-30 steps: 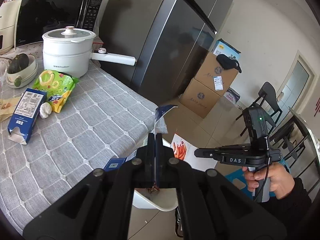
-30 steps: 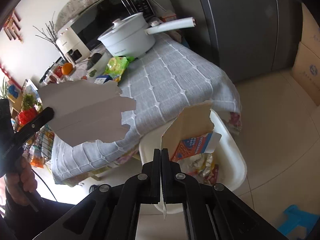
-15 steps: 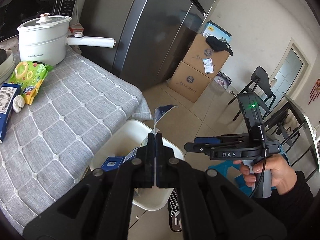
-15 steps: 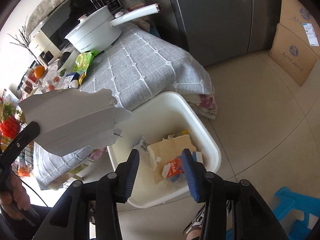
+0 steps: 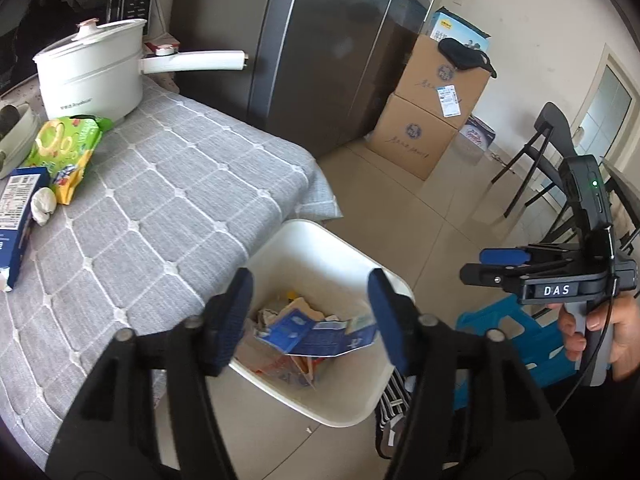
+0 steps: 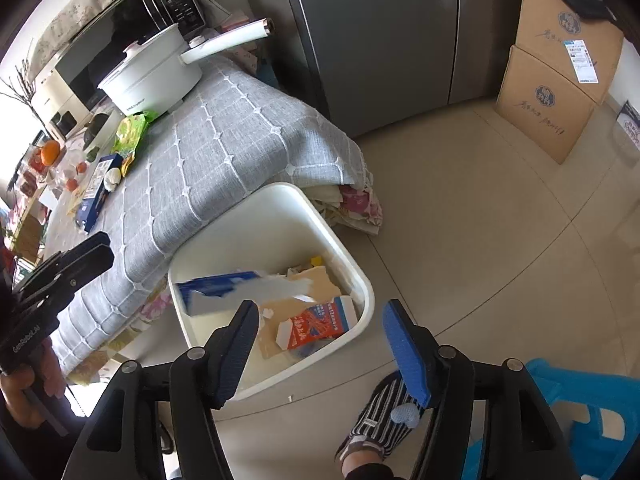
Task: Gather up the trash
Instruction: 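Return to the table and grasp the blue biscuit box with the left gripper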
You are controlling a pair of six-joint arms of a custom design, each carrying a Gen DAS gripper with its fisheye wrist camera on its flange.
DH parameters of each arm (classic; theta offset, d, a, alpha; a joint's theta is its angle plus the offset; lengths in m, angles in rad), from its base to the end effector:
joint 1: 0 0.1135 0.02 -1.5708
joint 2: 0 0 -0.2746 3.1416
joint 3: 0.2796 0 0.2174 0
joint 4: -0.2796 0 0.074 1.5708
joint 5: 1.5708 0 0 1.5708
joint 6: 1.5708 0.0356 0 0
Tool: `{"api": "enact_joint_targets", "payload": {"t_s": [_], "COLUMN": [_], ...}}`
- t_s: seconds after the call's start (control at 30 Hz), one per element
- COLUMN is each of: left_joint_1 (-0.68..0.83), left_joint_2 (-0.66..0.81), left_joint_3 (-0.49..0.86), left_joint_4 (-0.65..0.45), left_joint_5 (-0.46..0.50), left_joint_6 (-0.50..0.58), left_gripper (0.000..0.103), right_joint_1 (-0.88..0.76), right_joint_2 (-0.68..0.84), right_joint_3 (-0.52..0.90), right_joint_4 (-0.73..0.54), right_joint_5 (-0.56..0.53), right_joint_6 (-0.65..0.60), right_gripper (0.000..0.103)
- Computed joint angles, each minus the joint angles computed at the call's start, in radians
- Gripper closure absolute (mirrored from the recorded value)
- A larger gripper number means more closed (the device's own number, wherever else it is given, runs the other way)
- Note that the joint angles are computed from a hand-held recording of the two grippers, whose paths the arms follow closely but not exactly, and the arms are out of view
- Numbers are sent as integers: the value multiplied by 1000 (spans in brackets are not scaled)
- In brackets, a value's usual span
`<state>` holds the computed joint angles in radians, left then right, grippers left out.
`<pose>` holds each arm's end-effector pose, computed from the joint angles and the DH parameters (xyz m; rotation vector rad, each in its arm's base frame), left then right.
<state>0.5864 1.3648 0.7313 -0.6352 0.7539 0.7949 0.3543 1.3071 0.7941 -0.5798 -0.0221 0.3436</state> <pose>0.1780 0.0890 0.2115 0.3924 2.3649 -0.4982 0.1970 0.0737 0.2310 -0.0216 2.6886 0.2519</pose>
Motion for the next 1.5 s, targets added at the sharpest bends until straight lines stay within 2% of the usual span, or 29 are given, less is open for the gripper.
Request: {"api": "enact_joint_targets", "payload": {"t_s": [0.17, 0.33, 0.47, 0.67, 0.77, 0.9, 1.0, 1.07, 1.13, 1.3, 1.4, 1.5], "left_joint_1": [83, 256, 446, 549, 538, 473, 406, 359, 314, 229, 198, 182], "left_joint_2": [3, 31, 81, 281, 381, 542, 675, 764, 830, 983, 1033, 1088], "left_joint_3": [32, 78, 121, 318, 435, 602, 752, 862, 942, 1140, 1194, 1272], "left_joint_4": [0, -38, -50, -54, -31, 8, 7, -25, -36, -120, -122, -159], "left_joint_5": [-64, -95, -80, -117, -148, -213, -266, -285, -299, -354, -403, -441], "left_joint_6": [62, 175, 315, 274, 210, 150, 135, 108, 94, 93, 98, 101], "left_gripper": [15, 3, 1, 1, 1, 1, 1, 1, 1, 1, 1, 1], "right_joint_1": [26, 105, 197, 327, 373, 405, 401, 406, 407, 398, 396, 381], "right_joint_2": [-12, 11, 37, 150, 217, 347, 517, 575, 643, 722, 756, 794], "right_joint_3": [11, 58, 119, 284, 337, 325, 505, 544, 615, 643, 667, 702], "right_joint_4": [-6, -20, -24, -33, 80, 340, 287, 334, 305, 322, 323, 322], "right_joint_5": [43, 107, 167, 227, 216, 220, 171, 174, 173, 163, 160, 107], "right_joint_6": [10, 51, 87, 199, 221, 218, 200, 161, 104, 0, -46, -52], "right_gripper": [27, 23, 19, 18, 11, 6, 6, 6, 6, 6, 6, 6]}}
